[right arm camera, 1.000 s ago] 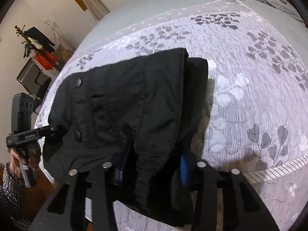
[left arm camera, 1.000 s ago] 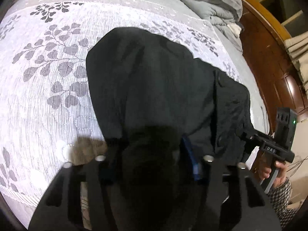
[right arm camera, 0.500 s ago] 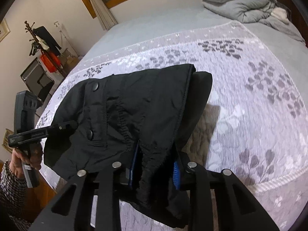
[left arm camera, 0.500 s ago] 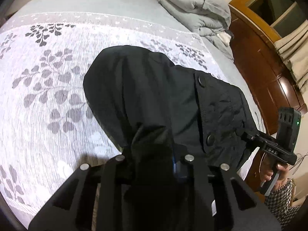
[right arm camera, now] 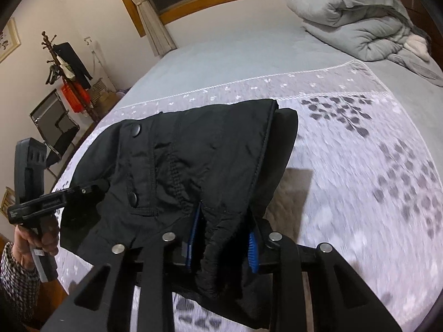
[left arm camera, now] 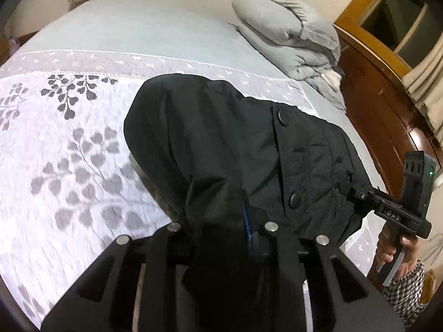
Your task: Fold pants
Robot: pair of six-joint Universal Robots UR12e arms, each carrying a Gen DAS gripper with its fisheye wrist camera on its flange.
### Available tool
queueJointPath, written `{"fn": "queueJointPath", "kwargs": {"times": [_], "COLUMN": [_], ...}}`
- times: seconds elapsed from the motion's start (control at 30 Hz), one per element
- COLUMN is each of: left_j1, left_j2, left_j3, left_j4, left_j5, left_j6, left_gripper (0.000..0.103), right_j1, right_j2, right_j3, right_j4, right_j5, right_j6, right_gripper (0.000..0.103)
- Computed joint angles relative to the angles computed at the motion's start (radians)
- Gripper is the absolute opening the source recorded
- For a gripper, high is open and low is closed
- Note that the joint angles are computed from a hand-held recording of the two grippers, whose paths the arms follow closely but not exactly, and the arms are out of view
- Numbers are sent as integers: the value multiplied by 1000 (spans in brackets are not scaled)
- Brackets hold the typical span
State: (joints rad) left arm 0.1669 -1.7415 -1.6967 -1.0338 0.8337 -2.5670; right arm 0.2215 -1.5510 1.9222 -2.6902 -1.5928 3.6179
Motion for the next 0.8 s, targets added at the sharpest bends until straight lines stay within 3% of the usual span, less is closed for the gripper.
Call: {"fn": "queueJointPath", "kwargs": {"times": [0.27, 0.5, 0.6, 0.7, 0.8], "left_j1": [-20, -24, -26, -27, -26], "left_j2": [-71, -79, -74, -67, -49], "left_j3": [48, 35, 27, 16, -6], "left_j4": [37, 74, 86, 106, 156], "left_j5": [46, 47, 59, 78, 94], "left_j6": [-40, -53, -52, -59, -57], "left_gripper": [27, 31, 35, 52, 79], "right_j1": [-33, -45, -37, -27, -11], "right_j2": [60, 66, 62, 55, 40], "right_j3": [-30, -17, -16, -11, -3], "right_j4": [13, -6, 3, 11, 20], "right_j5": [54, 69, 43, 14, -33], "right_j6": [13, 30, 23, 27, 44], "right_gripper": [31, 32, 41, 52, 71]}}
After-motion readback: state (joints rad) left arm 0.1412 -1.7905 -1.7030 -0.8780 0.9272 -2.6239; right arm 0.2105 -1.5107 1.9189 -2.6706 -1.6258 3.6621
